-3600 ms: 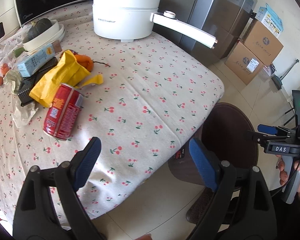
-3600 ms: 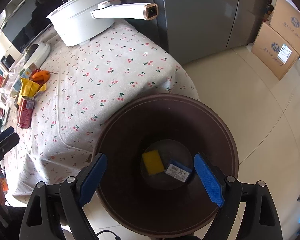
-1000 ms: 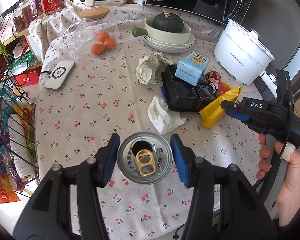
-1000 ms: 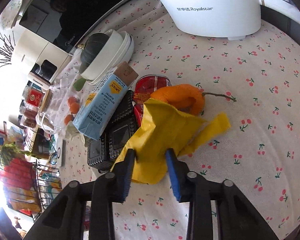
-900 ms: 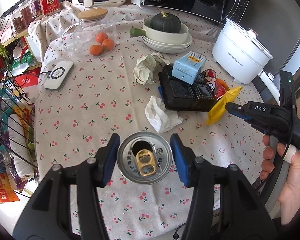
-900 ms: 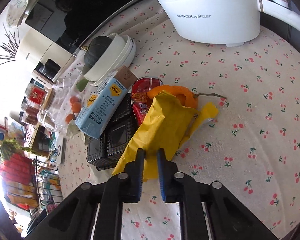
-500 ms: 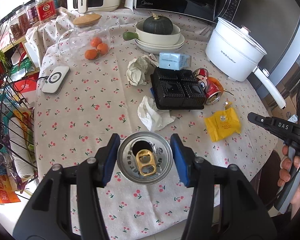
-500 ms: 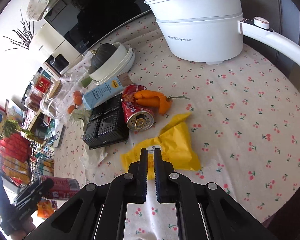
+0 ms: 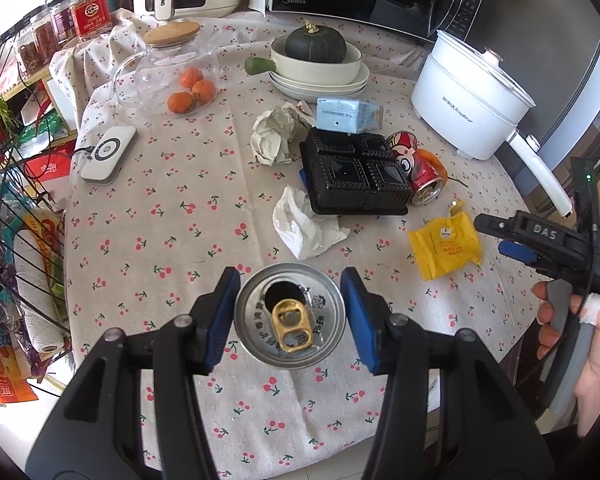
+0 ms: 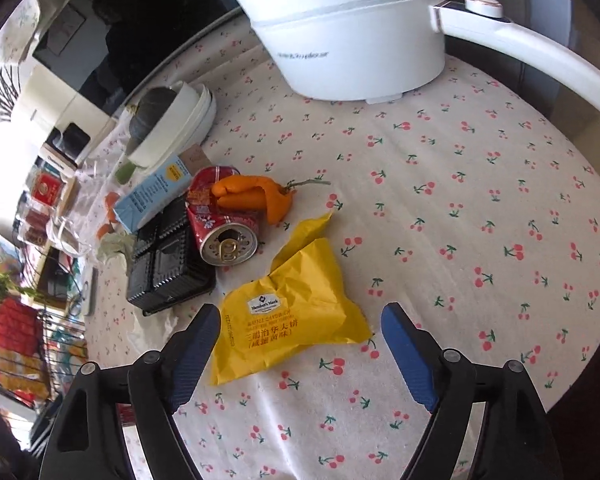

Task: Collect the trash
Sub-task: 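Grasp the yellow snack packet with the right gripper while the left gripper holds the can, then drop the can into the bin while the right gripper carries the packet there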

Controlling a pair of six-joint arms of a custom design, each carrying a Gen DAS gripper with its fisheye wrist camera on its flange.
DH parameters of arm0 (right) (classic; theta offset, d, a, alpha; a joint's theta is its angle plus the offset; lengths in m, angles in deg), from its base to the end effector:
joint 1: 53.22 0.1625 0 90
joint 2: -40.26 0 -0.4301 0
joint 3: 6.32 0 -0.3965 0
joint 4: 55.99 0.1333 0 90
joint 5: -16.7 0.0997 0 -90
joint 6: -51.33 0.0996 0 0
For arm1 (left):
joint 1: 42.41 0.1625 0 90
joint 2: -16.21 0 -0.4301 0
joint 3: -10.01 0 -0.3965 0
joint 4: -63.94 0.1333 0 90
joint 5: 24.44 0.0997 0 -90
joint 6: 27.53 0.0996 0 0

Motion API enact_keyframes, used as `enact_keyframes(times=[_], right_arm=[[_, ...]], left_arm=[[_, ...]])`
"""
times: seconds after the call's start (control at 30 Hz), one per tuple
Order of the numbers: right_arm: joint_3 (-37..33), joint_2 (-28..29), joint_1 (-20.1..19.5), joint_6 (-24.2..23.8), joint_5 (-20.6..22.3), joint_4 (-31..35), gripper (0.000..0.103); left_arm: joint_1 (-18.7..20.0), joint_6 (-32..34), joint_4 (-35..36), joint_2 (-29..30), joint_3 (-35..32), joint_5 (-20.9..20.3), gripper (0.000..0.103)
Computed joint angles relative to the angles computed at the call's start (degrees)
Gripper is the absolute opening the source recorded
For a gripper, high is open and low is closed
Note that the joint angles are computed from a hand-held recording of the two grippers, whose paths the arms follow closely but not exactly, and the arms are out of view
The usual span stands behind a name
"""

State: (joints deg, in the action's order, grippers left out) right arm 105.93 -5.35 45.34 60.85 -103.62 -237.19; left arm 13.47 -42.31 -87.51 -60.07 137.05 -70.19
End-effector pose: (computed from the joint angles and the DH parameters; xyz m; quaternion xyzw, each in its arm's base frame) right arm 0.1691 -0.5656 0.0691 -0.0635 -0.9426 0.2429 0.2201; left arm -0.0924 -0.4979 0.2216 0.1203 0.9151 -0.2338 0.3056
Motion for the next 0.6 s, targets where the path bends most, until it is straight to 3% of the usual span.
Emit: enact_keyframes(times=[0.07,0.13,0.17,0.23,0.3,0.4,0.6], right_arm=[[-2.09,2.85,0.45,-1.99,-4.57,-0.34,0.083],[-3.33,5.07,0.5,-4.26,-7.4,-0.64,0.073],[-3.71,6.0,0.37,-5.35,-7.97,-0.35,0.062],[-4.06,8.5,1.65,-12.01,-11.27,-4.35,0.045],[-4.47,10.35,2.99,-17.27,-14.36,-6.46,0.036],[-2.73,8.72,3.13,-17.92,-12.19,-6.33,0.014],[3.02,2.09,2.99,-17.15,-9.41,-6.95,0.008]], left_arm=[[0.14,-0.09,0.22,0.0,-0.12,-0.1,0.054],[0.27,0.17,0.28,0.0,-0.2,-0.06,0.054],[0.31,0.27,0.33,0.03,-0.25,0.07,0.054],[0.41,0.32,0.47,0.13,-0.36,0.26,0.054],[0.47,0.25,0.6,0.29,-0.52,0.21,0.054],[0.14,0.2,0.36,0.2,-0.26,0.15,0.054],[-1.07,0.44,-0.47,0.0,0.64,-0.49,0.054]])
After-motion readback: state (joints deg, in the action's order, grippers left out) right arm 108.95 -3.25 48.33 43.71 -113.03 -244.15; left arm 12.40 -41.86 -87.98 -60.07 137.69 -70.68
